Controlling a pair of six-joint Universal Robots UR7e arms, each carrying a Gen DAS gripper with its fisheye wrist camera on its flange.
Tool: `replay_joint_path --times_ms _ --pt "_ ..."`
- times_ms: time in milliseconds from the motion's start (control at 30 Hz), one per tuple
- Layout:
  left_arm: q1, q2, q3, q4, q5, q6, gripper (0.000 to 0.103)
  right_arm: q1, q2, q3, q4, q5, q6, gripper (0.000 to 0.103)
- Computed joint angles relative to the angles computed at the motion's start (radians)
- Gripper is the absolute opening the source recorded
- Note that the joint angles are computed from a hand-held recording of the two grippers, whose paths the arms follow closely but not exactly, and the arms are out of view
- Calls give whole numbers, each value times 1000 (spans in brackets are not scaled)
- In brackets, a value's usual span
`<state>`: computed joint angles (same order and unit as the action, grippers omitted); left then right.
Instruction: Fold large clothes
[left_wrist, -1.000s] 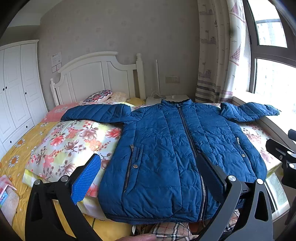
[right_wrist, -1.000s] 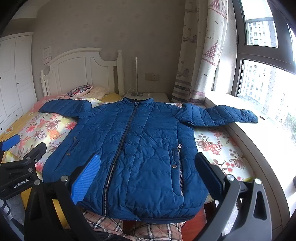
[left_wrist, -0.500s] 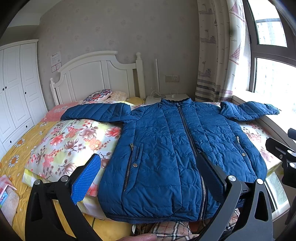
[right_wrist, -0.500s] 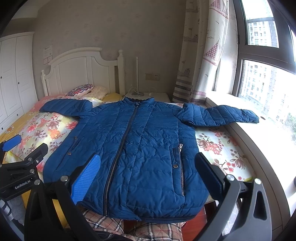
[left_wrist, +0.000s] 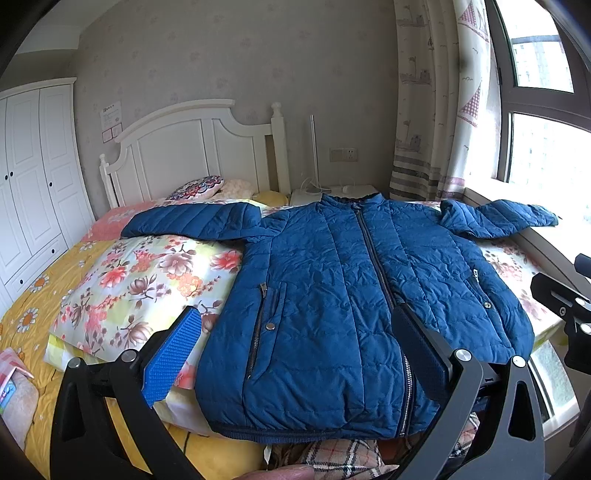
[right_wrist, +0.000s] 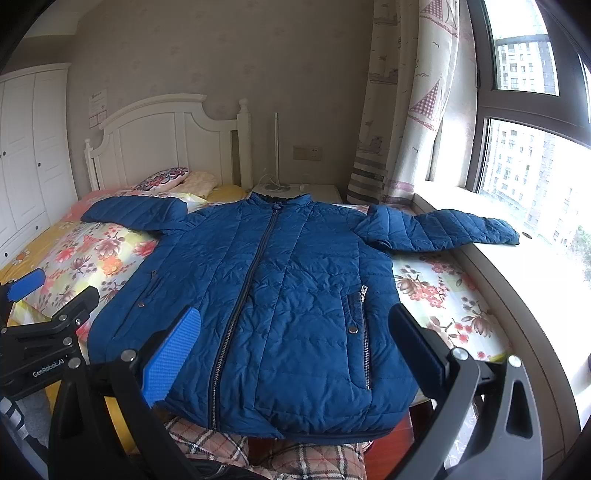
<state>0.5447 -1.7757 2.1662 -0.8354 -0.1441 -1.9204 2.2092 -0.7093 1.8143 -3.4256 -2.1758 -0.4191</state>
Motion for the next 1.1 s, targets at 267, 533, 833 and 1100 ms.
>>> replay_joint_path --times_ms 267,533,833,1100 --pt "1 -9 10 -21 -4 20 99 1 2 4 -4 3 -1 101" --pt "3 -12 13 -31 -5 28 99 1 2 4 -3 3 1 101" --pt "4 -11 12 -37 -6 35 99 3 4 5 -3 4 3 101" --pt "11 -32 33 -99 -9 99 99 2 8 8 -1 6 5 101"
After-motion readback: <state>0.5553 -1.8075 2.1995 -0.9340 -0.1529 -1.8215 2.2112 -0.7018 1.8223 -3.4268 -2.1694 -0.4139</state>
